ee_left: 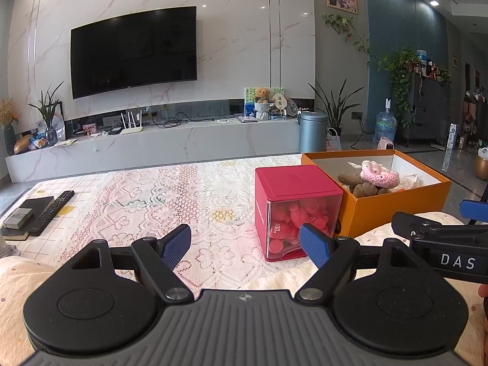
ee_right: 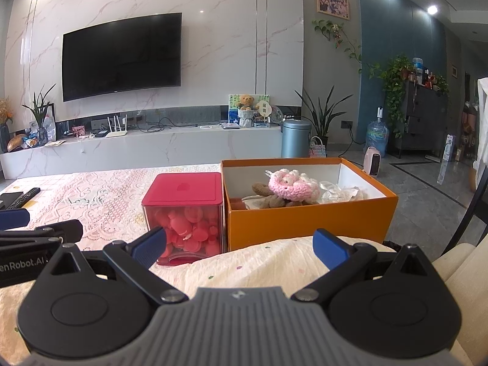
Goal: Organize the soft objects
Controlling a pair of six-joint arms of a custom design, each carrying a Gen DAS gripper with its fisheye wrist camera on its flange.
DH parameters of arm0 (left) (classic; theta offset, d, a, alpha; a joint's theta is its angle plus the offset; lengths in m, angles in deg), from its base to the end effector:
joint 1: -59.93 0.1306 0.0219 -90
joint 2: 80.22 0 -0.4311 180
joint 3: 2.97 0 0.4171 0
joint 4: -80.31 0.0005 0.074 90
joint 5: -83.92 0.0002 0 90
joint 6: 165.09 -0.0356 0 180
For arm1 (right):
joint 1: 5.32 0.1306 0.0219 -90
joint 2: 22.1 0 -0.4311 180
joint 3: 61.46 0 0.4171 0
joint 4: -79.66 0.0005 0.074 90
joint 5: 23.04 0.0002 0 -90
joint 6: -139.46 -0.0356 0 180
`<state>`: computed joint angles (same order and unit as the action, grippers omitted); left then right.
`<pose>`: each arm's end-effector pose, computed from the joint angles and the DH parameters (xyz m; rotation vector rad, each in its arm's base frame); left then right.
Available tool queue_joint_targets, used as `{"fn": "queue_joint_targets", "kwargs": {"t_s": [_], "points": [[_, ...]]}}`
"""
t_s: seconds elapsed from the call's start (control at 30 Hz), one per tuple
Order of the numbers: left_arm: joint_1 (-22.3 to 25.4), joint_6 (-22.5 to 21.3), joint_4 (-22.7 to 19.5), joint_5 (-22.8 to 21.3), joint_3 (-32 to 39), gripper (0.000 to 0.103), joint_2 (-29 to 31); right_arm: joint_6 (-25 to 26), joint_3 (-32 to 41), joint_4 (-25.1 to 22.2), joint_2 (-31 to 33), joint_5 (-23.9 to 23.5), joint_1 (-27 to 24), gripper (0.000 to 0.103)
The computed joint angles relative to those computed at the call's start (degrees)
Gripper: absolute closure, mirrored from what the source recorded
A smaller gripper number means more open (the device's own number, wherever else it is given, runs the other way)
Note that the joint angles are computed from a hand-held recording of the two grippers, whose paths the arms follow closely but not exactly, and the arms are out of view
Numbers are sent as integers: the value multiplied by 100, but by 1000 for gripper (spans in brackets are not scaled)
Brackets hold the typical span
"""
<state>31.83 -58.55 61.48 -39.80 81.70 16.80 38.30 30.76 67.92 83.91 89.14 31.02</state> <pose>0.5124 -0.2518 0.4154 -0.1378 2.0137 0.1319 0.5257 0.3694 0.3993 -0.1917 1.9750 0.1468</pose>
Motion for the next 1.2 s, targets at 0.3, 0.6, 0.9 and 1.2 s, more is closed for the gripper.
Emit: {"fn": "queue_joint_targets", "kwargs": {"t_s": [0.3,0.6,0.9,1.2], "points": [[-1,11,3,0,-9,8,-4,24,10,-13,12,-6,3,3],[-7,100,-38,10,-4,8,0,26,9,-19,9,-8,3,3],[-38,209,-129,39,13,8,30,22,13,-29,16,-20,2,3],[-39,338,-266,70,60,8,48,26,12,-36,34,-62,-12,3]]}}
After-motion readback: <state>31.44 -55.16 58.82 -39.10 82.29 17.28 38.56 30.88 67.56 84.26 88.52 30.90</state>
